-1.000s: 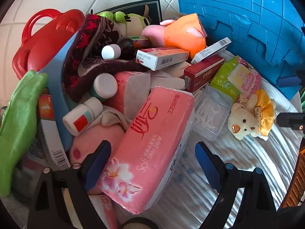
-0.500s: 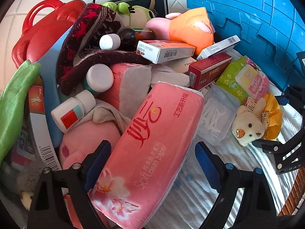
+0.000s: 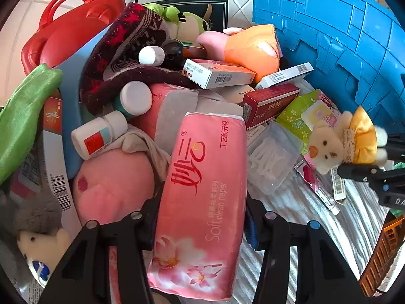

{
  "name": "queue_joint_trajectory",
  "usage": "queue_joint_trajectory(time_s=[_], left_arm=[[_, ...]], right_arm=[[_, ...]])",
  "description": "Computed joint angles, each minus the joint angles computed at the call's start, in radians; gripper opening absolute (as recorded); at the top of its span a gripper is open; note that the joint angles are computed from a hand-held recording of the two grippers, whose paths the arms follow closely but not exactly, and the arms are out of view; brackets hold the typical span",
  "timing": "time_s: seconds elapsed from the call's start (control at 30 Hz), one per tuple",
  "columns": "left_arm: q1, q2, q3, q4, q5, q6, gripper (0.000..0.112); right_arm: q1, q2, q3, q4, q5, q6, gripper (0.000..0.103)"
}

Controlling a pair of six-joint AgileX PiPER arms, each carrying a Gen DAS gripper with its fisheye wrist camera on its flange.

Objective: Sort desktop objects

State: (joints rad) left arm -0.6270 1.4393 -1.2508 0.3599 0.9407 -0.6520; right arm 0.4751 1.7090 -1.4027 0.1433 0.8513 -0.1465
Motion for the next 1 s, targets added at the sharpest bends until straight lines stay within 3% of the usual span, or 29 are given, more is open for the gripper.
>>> queue_joint_trajectory(time_s=[0.23, 0.37, 0.47, 0.5, 0.53, 0.67, 0.77, 0.9, 1.0], left_arm=[[-0.057, -0.042, -0.026, 0.058, 0.019, -0.027, 0.049], [-0.036, -0.042, -0.021, 0.019, 0.030, -0.001, 0.049], [-0.035, -0.054, 0.001, 0.010, 0.027, -0.007, 0.049], [-0.032, -0.059, 0.011, 0.005, 0.025, -0.007, 0.049], [-0.040, -0.068, 0.026, 0.009, 0.021, -0.021, 0.049], [-0.040, -0.080, 0.057, 0.013, 0.010, -0.038, 0.049], [-0.029, -0.088, 0.071, 0.004, -0.002, -0.033, 0.049], [-0.017, -0.086, 0.075, -0.004, -0.009, -0.024, 0.049], [-0.009, -0.087, 0.080, -0.017, -0.015, -0.015, 0.049]], right_arm=[[-0.033, -0.043, -0.065, 0.032, 0.039, -0.010, 0.018], [0.007, 0.029, -0.102, -0.026, 0.085, 0.063, 0.021], [0.003, 0.018, -0.047, 0.035, 0.044, 0.023, 0.055], [0.012, -0.001, -0.015, 0.040, 0.009, 0.013, 0.074], [0.028, -0.020, 0.015, 0.026, -0.024, 0.014, 0.082], [0.053, 0.012, -0.006, 0.011, -0.001, 0.065, 0.083], [0.033, 0.066, -0.052, 0.131, 0.043, 0.119, 0.083], [0.079, 0.123, -0.107, 0.064, 0.035, 0.257, 0.076], [0.099, 0.198, -0.182, 0.002, 0.075, 0.362, 0.070]])
